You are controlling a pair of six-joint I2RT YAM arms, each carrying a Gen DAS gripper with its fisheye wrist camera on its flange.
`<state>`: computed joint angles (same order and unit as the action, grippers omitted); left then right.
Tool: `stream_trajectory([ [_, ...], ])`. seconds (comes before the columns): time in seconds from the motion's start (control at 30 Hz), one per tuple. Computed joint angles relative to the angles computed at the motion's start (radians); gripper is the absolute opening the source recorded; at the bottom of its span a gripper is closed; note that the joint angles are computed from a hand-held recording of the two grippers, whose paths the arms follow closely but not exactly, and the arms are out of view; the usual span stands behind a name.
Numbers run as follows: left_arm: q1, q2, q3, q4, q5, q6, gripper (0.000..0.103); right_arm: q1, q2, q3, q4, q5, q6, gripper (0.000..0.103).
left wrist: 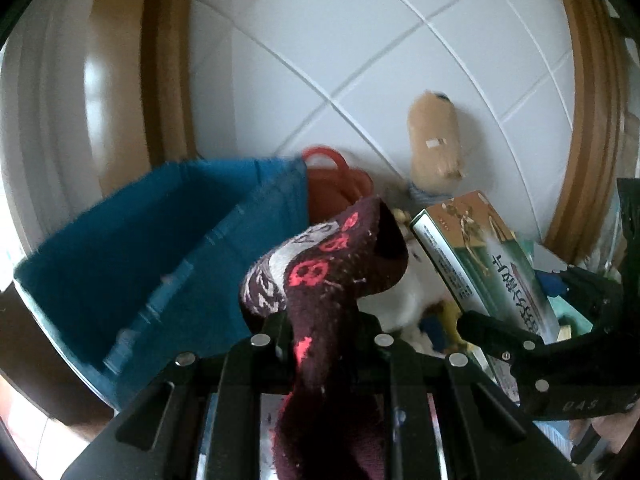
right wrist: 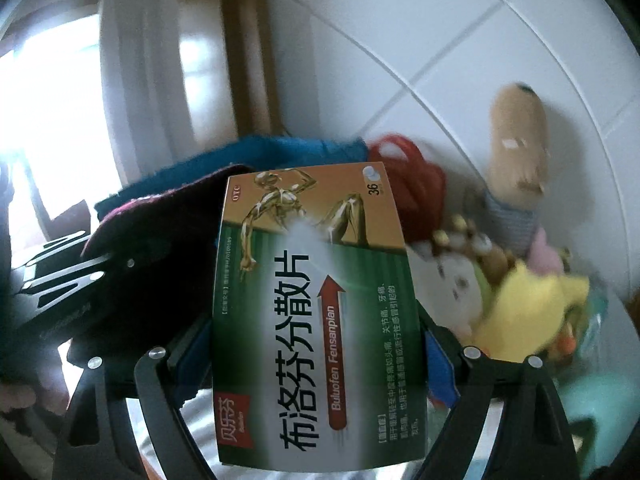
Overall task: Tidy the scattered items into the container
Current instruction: 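Carry the maroon beanie and ibuprofen box over the blue crate, then open both tools to drop the beanie and box into the crate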
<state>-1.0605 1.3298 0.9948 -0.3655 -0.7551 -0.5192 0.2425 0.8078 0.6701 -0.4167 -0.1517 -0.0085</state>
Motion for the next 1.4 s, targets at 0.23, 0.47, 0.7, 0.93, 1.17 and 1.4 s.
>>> stream_trajectory([
  [0.23, 0.262, -0.275, -0.020, -0.027, 0.134, 0.249, 0.018, 0.306, 0.254, 0.235, 0.143, 0.237, 0.089, 0.088],
  [0.47, 0.754, -0.374, 0.060, -0.047, 0.478, 0.501, 0.018, 0.496, 0.632, 0.582, 0.238, 0.361, 0.148, 0.088],
  [0.7, 1.136, -0.227, 0.086, -0.021, 0.813, 0.601, 0.017, 0.564, 0.980, 0.899, 0.177, 0.388, 0.216, 0.088],
  [0.93, 1.169, -0.037, 0.011, 0.083, 0.871, 0.615, 0.017, 0.562, 1.175, 1.041, 0.043, 0.380, 0.302, 0.088],
  [1.17, 1.142, 0.052, -0.032, 0.167, 0.884, 0.598, 0.018, 0.581, 1.187, 1.028, 0.019, 0.445, 0.323, 0.089],
  [1.4, 1.141, 0.059, -0.064, 0.222, 0.903, 0.569, 0.070, 0.623, 1.161, 0.984, 0.043, 0.544, 0.363, 0.103],
])
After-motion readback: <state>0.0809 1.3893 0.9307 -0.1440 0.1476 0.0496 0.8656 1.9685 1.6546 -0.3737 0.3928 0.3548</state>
